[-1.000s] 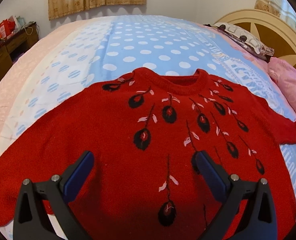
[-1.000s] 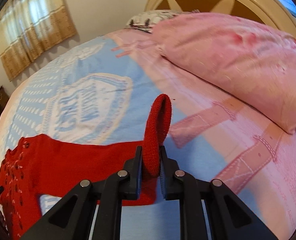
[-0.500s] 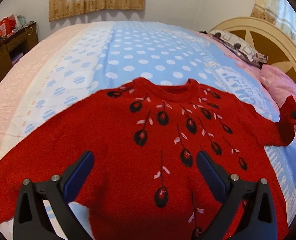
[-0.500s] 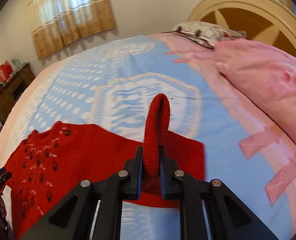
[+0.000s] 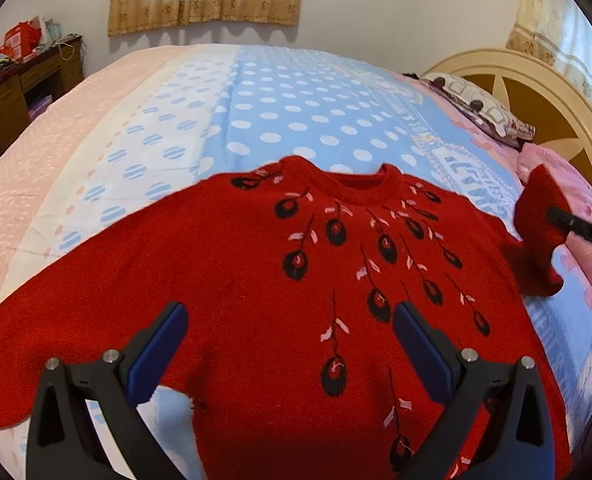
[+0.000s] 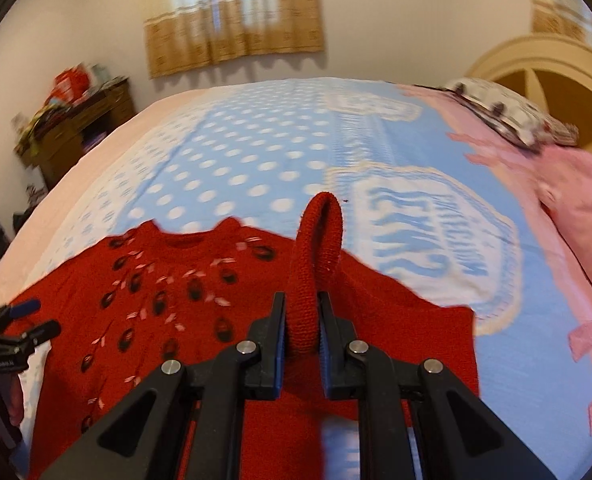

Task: Fold small clothes
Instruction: 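Carry the held sleeve across the sweater front toward the left tool, then release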

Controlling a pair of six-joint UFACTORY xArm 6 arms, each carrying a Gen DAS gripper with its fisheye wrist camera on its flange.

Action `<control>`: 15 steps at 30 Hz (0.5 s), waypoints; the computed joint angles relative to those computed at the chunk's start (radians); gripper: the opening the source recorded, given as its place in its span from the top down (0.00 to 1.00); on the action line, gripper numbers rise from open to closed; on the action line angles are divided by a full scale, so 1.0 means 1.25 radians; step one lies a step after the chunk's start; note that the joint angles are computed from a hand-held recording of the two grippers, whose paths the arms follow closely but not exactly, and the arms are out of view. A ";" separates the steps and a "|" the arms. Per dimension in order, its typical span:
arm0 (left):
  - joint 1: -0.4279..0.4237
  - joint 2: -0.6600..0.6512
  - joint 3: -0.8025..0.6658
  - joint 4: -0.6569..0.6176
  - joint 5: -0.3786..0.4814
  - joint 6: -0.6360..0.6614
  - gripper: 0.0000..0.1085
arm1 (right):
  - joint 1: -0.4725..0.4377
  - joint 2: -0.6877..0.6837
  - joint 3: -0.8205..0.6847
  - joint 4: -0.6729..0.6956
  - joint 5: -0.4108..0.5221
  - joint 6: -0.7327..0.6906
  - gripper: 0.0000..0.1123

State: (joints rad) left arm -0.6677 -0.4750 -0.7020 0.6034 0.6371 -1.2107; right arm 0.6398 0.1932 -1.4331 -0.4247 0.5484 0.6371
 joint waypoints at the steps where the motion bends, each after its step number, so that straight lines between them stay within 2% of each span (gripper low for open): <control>1: -0.001 -0.004 0.000 0.006 0.004 -0.008 0.05 | 0.011 0.014 -0.012 -0.004 0.001 -0.006 0.88; 8: -0.009 -0.026 -0.001 0.047 0.016 -0.041 0.05 | 0.073 0.098 -0.072 -0.007 -0.010 -0.037 0.88; 10: -0.002 -0.028 0.003 0.035 -0.007 -0.036 0.05 | 0.086 0.118 -0.080 0.011 -0.022 -0.051 0.88; 13: 0.001 -0.009 -0.008 0.000 -0.026 0.000 0.05 | 0.090 0.126 -0.060 0.072 -0.061 -0.091 0.87; 15: -0.004 0.009 -0.021 -0.027 -0.035 0.031 0.05 | 0.083 0.114 -0.028 0.172 -0.076 -0.159 0.81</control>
State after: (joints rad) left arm -0.6731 -0.4633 -0.7278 0.5691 0.5935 -1.1725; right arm 0.7438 0.3353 -1.4675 -0.2094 0.4540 0.4382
